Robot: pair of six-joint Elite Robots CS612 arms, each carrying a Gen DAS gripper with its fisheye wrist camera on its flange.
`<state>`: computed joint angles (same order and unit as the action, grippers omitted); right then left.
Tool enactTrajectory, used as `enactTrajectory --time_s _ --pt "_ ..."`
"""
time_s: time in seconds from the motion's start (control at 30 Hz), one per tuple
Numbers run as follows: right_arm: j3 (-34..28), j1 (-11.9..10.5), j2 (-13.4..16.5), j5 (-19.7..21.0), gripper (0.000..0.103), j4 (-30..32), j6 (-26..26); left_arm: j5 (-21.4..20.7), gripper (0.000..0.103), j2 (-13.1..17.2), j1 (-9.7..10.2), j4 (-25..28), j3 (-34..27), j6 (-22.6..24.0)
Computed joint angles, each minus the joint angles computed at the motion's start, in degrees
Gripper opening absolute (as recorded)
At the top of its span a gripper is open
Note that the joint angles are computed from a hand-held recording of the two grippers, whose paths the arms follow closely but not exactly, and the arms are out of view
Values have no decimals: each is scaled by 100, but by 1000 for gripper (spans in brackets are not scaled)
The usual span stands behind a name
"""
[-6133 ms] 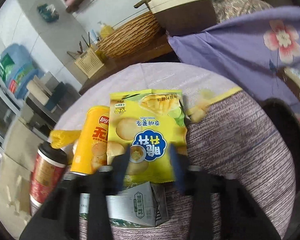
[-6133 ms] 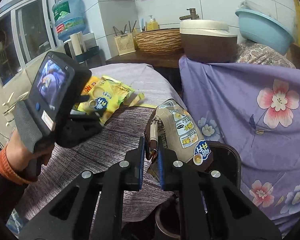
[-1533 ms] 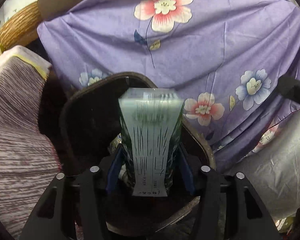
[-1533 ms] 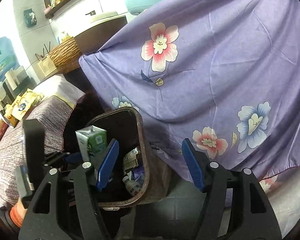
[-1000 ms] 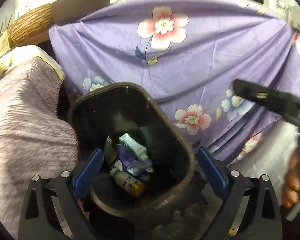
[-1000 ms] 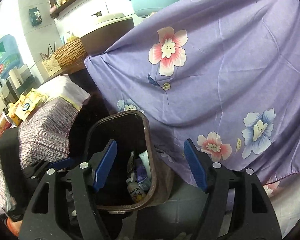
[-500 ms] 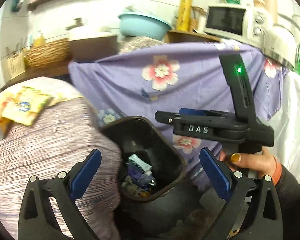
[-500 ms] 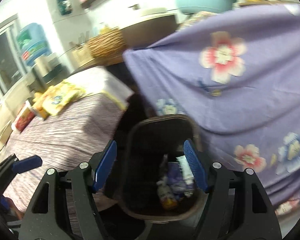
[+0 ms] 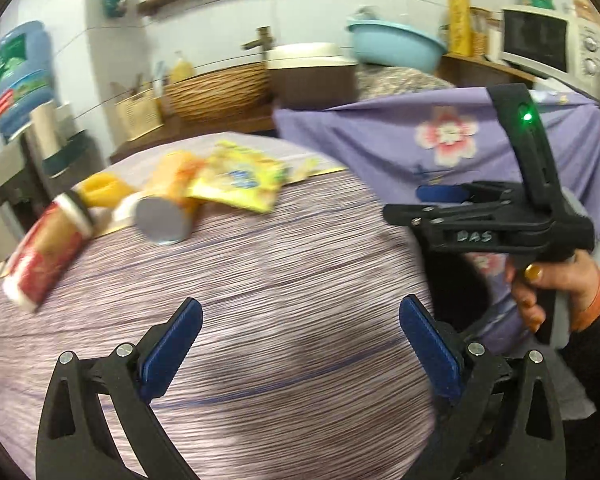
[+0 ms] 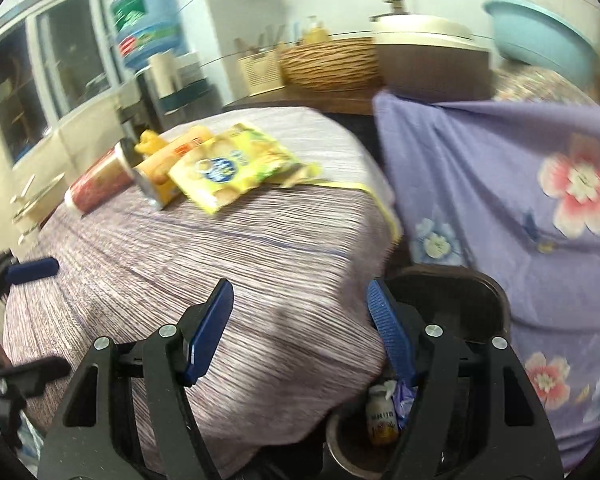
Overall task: Collect trash
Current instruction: 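Move the right tool to the yellow chip bag and grasp it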
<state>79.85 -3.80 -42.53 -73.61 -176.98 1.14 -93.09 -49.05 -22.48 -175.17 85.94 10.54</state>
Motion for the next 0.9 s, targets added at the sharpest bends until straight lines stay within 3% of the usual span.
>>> enactTrajectory --time_s 0.3,0.4,0.57,0.7,0.9 --pt "-1028 227 384 -49 70 1007 -1163 307 98 15 361 305 -177 -194" --pt "-1502 302 615 -308 70 1317 -1545 241 98 47 463 469 -296 -360" --pt "-2255 351 995 -658 69 1885 -1813 285 98 115 542 535 -401 -346" --pt "-2646 365 1183 -814 62 2259 -2040 151 98 210 600 743 -579 -408" --pt "-3103 338 1379 -707 55 2703 -2295 50 98 359 637 963 -862 -404"
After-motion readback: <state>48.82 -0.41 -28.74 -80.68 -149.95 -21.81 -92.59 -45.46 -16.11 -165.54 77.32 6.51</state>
